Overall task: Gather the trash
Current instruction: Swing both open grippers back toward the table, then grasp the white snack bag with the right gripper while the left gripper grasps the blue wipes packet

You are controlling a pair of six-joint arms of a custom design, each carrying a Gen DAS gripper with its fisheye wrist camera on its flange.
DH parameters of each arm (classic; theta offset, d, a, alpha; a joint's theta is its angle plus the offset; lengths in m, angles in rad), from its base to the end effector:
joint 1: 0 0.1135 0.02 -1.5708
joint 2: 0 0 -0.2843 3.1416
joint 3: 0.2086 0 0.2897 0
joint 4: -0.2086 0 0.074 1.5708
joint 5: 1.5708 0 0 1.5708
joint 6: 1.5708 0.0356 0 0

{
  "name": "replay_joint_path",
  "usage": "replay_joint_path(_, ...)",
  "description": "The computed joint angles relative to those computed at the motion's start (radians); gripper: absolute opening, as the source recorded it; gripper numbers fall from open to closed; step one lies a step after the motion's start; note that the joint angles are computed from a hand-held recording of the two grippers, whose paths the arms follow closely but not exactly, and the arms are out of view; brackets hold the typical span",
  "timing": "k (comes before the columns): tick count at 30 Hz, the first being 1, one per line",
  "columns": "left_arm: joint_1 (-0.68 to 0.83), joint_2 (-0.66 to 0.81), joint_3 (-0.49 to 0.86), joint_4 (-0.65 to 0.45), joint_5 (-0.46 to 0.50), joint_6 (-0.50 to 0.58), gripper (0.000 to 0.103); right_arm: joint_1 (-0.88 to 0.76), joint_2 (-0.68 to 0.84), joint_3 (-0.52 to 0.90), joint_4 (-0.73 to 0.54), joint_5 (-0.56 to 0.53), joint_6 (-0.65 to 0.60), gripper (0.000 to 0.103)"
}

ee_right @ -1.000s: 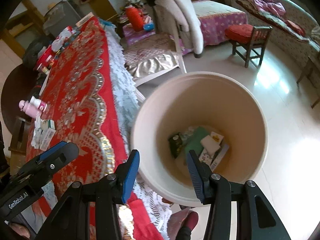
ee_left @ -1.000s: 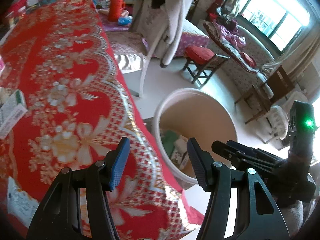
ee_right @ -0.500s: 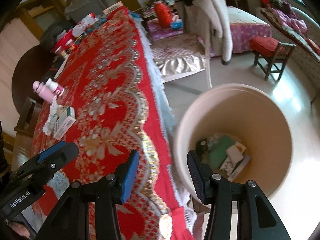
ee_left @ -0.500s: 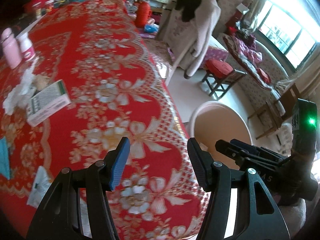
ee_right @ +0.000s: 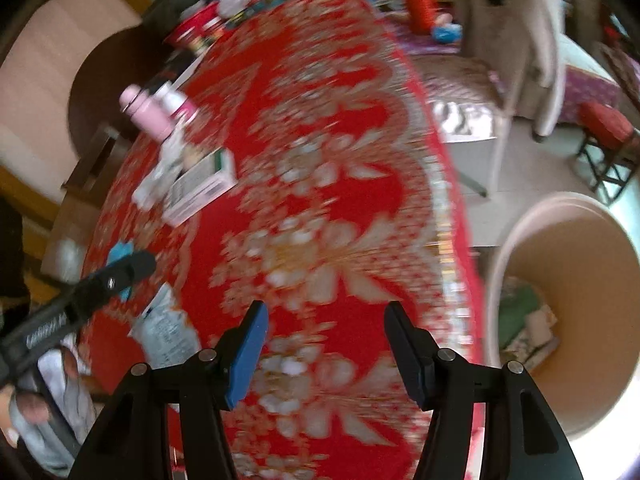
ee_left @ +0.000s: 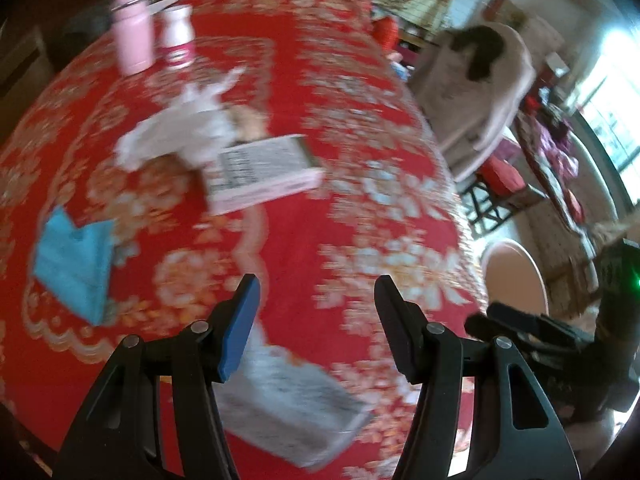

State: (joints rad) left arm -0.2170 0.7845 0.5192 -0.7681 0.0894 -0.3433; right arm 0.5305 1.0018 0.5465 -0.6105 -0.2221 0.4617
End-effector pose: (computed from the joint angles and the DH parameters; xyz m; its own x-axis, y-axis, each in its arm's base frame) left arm 0.1595 -0.0384 0.2039 -0.8772 -0.1499 -0.4562 -0.0384 0.9689 -0.2445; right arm 0.1688 0.1081 0.1871 -0.9367 -0.0456 -0.3473 -0.1879 0.9023 0.3881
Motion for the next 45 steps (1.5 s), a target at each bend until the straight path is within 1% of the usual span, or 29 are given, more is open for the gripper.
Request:
replay_joint_path(1, 0.048, -0.008, -0.003, -0.012, 0.013, 0.028, 0.058, 0.027, 0.011, 0.003, 0.011, -0.006, 0.008, 0.059)
replay_joint_path(4, 0.224, -0.027, -0.012, -0.051, 0.061, 0.133, 0.058, 0.146, 0.081, 0.031, 0.064, -0.024, 0.014, 0.066)
replay_joint_path(8, 0.451, -0.007, -0.011, -0.072, 0.135, 0.259, 0.058, 0.287, 0.196, 0.069, 0.152, -0.065, 0.027, 0.069)
replay_joint_path(10, 0.533, 0.008, -0.007, -0.079, 0.161, 0.304, 0.058, 0.335, 0.238, 0.087, 0.176, -0.063, 0.023, 0.069)
replay_joint_path(13, 0.613, 0.026, -0.004, -0.081, 0.18, 0.353, 0.058, 0.412, 0.316, 0.128, 0.209, -0.05, 0.016, 0.069)
replay_joint_path(19, 0.751, 0.058, 0.009, -0.098, 0.208, 0.441, 0.058, 0.533, 0.439, 0.214, 0.187, 0.074, -0.038, 0.07)
replay_joint_path(21, 0.806, 0.076, 0.012, -0.094, 0.22, 0.465, 0.058, 0.577, 0.491, 0.248, 0.164, 0.166, -0.05, 0.07)
replay_joint_path(23, 0.869, 0.103, 0.016, -0.091, 0.234, 0.497, 0.058, 0.578, 0.5, 0.239, 0.186, 0.201, -0.052, 0.069)
replay_joint_path(24, 0.908, 0.122, 0.019, -0.087, 0.242, 0.517, 0.058, 0.564, 0.494, 0.23, 0.203, 0.204, -0.044, 0.066)
replay_joint_path(25, 0.933, 0.135, 0.02, -0.083, 0.245, 0.53, 0.058, 0.555, 0.493, 0.228, 0.212, 0.21, -0.031, 0.06)
replay_joint_path(27, 0.994, 0.166, 0.024, -0.073, 0.253, 0.563, 0.058, 0.507, 0.484, 0.224, 0.212, 0.232, 0.011, 0.058)
replay_joint_path(30, 1.085, 0.237, 0.035, -0.05, 0.261, 0.608, 0.058, 0.418, 0.465, 0.211, 0.199, 0.233, 0.042, 0.058)
replay_joint_path(33, 1.145, 0.317, 0.045, -0.004, 0.23, 0.635, 0.058, 0.328, 0.451, 0.197, 0.204, 0.214, 0.067, 0.058)
replay_joint_path(38, 1.164, 0.453, 0.073, 0.07, 0.156, 0.643, 0.058, 0.26, 0.45, 0.2, 0.202, 0.195, 0.103, 0.058)
replay_joint_path(39, 1.157, 0.472, 0.079, 0.082, 0.144, 0.647, 0.057, 0.257, 0.479, 0.236, 0.194, 0.194, 0.106, 0.058)
replay_joint_path(40, 1.147, 0.466, 0.077, 0.099, 0.141, 0.65, 0.057, 0.255, 0.483, 0.241, 0.192, 0.196, 0.109, 0.058)
replay_joint_path(42, 1.115, 0.505, 0.102, 0.105, 0.132, 0.652, 0.057, 0.263, 0.505, 0.268, 0.186, 0.207, 0.122, 0.058)
replay_joint_path(45, 1.071, 0.566, 0.149, 0.121, 0.148, 0.64, 0.057, 0.267, 0.51, 0.278, 0.196, 0.207, 0.136, 0.058)
